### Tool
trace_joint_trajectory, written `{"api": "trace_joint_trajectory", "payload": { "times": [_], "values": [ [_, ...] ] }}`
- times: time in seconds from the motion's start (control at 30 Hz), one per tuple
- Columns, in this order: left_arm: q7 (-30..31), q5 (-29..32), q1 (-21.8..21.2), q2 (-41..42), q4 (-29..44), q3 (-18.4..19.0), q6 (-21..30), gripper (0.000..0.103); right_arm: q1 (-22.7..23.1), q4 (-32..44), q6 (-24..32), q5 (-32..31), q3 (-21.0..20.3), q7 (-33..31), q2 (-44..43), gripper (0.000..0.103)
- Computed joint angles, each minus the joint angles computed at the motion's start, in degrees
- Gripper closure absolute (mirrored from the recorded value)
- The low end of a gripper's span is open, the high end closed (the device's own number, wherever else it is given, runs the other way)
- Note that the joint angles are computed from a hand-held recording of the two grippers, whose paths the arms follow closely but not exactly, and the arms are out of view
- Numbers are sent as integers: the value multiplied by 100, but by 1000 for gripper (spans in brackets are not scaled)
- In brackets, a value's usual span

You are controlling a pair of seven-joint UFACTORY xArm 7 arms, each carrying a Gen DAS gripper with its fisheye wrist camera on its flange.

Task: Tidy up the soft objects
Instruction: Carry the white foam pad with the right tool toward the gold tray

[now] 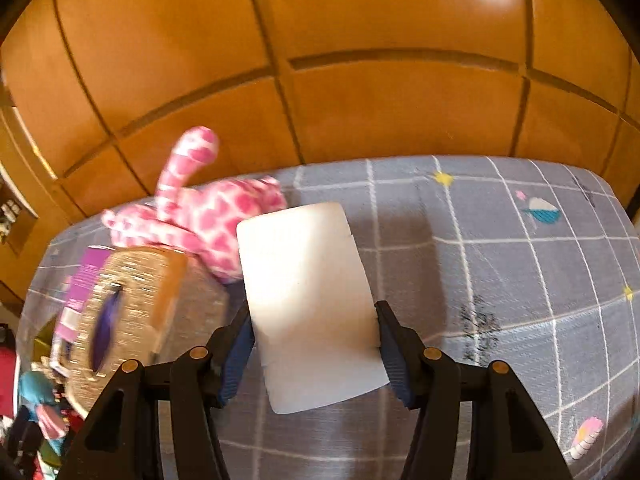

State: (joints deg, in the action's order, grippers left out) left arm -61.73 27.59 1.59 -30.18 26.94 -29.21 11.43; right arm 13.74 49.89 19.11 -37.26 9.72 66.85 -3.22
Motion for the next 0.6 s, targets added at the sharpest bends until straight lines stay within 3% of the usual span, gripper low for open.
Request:
{"api": "trace_joint_trajectory", "payload": {
  "times": [0.13,0.27,0.43,0.6],
  "values": [
    [-35,-24,57,-174,-144,95,92,20,130,229,-375,171,73,-377,65,44],
    [-56,-95,110,-418,-375,250,189,20,408,613,-620,854,141,-1387,327,44],
    [-13,-300,119,-799,-742,506,313,19,899,1512,-409,1829,319,-2753,1009,44],
    [-40,-456,285,-1281,-1074,626,497,19,1360,2579,-100,2392,458,-3629,1945,44]
  ]
}}
